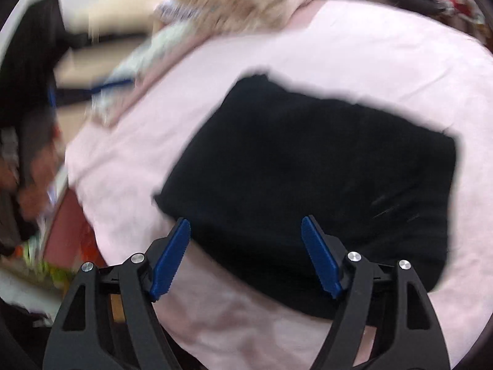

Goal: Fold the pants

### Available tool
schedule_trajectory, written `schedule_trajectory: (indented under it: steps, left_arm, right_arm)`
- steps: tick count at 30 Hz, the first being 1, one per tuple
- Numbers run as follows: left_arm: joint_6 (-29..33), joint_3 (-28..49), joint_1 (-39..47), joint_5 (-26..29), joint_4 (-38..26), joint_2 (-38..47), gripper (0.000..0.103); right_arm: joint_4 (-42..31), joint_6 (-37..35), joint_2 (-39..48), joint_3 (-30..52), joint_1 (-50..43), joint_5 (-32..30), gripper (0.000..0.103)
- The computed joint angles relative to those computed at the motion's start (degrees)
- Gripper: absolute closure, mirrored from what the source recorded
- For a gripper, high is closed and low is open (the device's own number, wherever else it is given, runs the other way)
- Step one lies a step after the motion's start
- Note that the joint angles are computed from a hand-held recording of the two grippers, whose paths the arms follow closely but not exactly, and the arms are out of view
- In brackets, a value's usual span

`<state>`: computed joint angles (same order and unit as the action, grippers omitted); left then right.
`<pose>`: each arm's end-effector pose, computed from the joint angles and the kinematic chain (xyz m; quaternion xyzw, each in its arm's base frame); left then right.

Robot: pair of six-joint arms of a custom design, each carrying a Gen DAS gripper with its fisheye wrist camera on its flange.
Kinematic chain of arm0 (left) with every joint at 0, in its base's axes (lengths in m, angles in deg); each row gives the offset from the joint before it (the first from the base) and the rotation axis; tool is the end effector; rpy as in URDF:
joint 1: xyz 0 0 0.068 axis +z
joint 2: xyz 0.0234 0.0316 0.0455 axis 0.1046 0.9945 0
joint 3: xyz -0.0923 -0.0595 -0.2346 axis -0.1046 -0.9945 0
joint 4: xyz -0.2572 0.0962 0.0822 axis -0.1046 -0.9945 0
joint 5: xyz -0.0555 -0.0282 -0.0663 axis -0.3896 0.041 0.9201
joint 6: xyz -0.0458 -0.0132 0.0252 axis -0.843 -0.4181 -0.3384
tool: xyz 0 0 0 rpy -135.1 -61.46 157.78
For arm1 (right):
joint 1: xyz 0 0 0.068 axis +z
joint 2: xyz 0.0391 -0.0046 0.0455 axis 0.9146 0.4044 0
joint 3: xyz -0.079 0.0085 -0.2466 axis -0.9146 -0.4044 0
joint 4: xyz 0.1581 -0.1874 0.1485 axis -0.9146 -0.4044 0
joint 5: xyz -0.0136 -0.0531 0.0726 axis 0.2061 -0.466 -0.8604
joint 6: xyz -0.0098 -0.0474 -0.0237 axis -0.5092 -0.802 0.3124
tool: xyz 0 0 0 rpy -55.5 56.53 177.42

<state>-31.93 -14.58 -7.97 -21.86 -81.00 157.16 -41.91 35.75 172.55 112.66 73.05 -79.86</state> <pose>0.3417 -0.0904 0.2365 -0.0488 0.9353 -0.1744 0.3042 0.3039 0.0534 0.1342 -0.2440 0.9271 0.2197 0.1808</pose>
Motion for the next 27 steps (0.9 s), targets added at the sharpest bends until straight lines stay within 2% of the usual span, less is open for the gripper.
schedule_trajectory:
  steps: [2,3,5,7,9,10,12,14,15,18,20,24,27]
  left_arm:
    - [-1.43,-2.28,-0.15,-0.2,2.59,-0.04,0.002]
    - [-1.36,-3.41,-0.3,-0.35,4.19,0.11,0.002]
    - [-0.32,-5.53,-1.4,-1.42,8.29,0.5,0.002]
    - [-0.07,-7.27,-2.36,-1.62,13.23,0.89,0.002]
    - [-0.63,-7.72,-3.25,-1.17,16.68,1.64,0.002]
    - [-0.7,-7.24,-3.93,-0.87,18.21,2.8,0.002]
    - [-0.63,-5.61,-4.88,-0.25,18.84,5.17,0.002]
    - [-0.24,-2.42,-6.48,-1.37,16.43,8.36,0.002]
    - [0.08,-0.82,-7.22,-2.61,14.63,9.78,0.002]
    - [1.47,0.85,-9.28,-7.76,11.71,10.55,0.002]
    - [2.33,1.1,-11.01,-12.75,9.22,9.85,0.002]
    - [3.8,1.61,-13.08,-17.85,3.34,9.04,0.002]
    - [4.62,0.41,-14.36,-21.03,0.92,7.52,0.002]
  right_arm:
    - [4.02,-5.44,-1.64,-3.63,0.91,2.27,0.028]
    - [5.02,-7.21,-3.21,-4.83,-0.19,0.43,0.029]
    - [6.1,-6.66,-5.74,-5.73,-4.56,-5.47,0.031]
    - [13.06,-1.99,-8.9,-7.83,-9.94,-9.07,0.031]
    - [20.88,2.7,-8.78,-8.88,-12.18,-6.93,0.03]
    - [22.54,3.72,-7.82,-8.62,-12.47,-5.91,0.029]
    - [24.21,4.93,-3.81,-6.94,-10.46,1.57,0.019]
    - [22.1,4.18,1.84,-3.71,-7.79,8.23,0.017]
    - [22.25,4.31,2.98,-3.44,-7.44,9.7,0.017]
    - [25.89,9.73,-3.42,-7.45,-9.07,8.21,0.016]
    - [27.9,13.41,-5.24,-8.89,-8.78,9.46,0.008]
    - [23.85,14.94,0.81,-4.79,-5.39,17.88,0.008]
    - [22.92,13.85,-0.58,-5.3,-3.95,22.81,0.008]
